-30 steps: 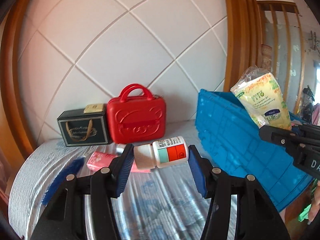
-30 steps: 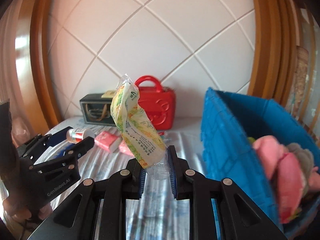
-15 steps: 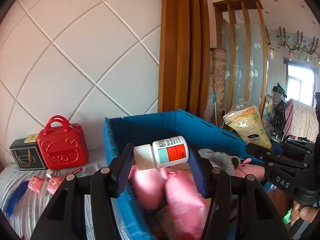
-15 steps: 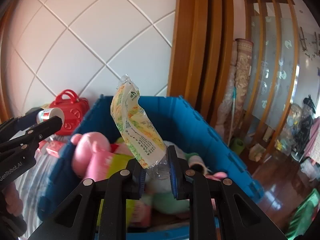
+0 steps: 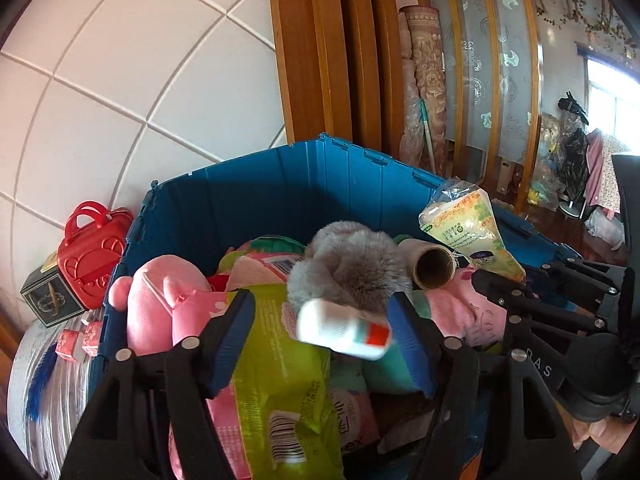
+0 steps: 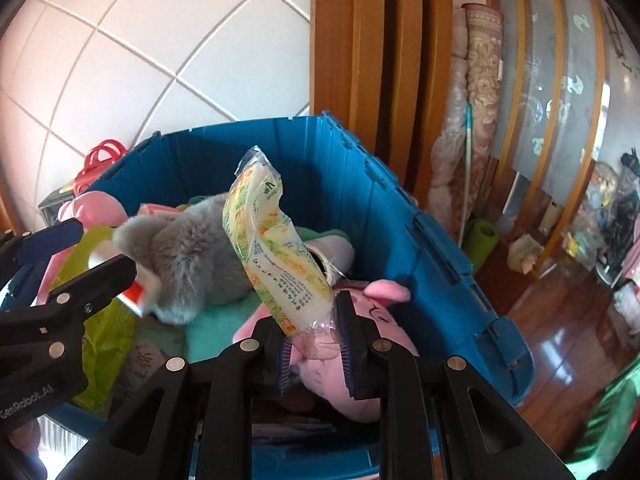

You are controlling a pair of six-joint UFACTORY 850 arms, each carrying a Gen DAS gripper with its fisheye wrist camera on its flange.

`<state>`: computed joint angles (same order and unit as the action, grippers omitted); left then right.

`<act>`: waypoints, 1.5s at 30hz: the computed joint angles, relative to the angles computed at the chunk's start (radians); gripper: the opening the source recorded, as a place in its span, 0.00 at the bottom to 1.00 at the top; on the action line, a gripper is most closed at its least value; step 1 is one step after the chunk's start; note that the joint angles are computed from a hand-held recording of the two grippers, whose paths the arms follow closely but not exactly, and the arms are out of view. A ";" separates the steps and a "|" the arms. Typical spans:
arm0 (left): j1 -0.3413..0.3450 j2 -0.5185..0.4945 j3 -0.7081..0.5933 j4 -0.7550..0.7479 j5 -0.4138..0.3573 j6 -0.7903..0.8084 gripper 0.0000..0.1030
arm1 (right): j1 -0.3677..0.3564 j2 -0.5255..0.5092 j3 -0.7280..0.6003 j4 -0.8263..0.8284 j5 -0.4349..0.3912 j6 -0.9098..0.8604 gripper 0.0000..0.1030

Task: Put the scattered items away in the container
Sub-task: 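Open both tools to drop the bottle and pouch into the crate, then move both open tools back over the pink tissue packs on the bed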

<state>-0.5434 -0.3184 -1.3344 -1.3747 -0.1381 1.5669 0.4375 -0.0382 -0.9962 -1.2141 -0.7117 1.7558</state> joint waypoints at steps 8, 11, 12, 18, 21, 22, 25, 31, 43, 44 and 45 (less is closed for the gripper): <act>0.005 0.066 0.069 -0.420 0.025 0.404 0.76 | -0.020 0.025 0.043 -0.045 0.040 0.026 0.83; 0.020 0.093 0.092 -0.573 0.016 0.546 0.76 | -0.004 0.042 0.057 -0.071 0.026 0.060 0.96; 0.026 0.104 0.101 -0.623 0.012 0.593 0.76 | 0.005 0.050 0.061 -0.084 0.017 0.076 0.99; 0.085 0.161 0.141 -0.775 -0.017 0.721 0.76 | 0.069 0.075 0.053 -0.158 -0.043 0.162 1.00; 0.130 0.187 0.164 -0.844 -0.038 0.779 0.76 | 0.117 0.065 0.019 -0.213 -0.075 0.200 1.00; 0.148 0.193 0.170 -0.853 -0.048 0.783 0.76 | 0.133 0.057 0.004 -0.231 -0.084 0.207 1.00; 0.210 0.202 0.179 -0.821 -0.083 0.746 0.76 | 0.184 0.012 -0.061 -0.277 -0.104 0.208 1.00; 0.374 0.178 0.163 -0.663 -0.198 0.610 0.76 | 0.272 -0.166 -0.276 -0.299 -0.153 0.160 1.00; 0.690 -0.137 -0.180 -0.154 -0.300 0.219 0.76 | 0.356 -0.769 -1.115 -0.077 -0.197 -0.152 1.00; 0.704 -0.177 -0.226 -0.097 -0.295 0.168 0.76 | 0.354 -0.827 -1.207 -0.029 -0.201 -0.210 1.00; 0.716 -0.216 -0.272 -0.042 -0.288 0.119 0.76 | 0.351 -0.893 -1.311 0.025 -0.213 -0.274 1.00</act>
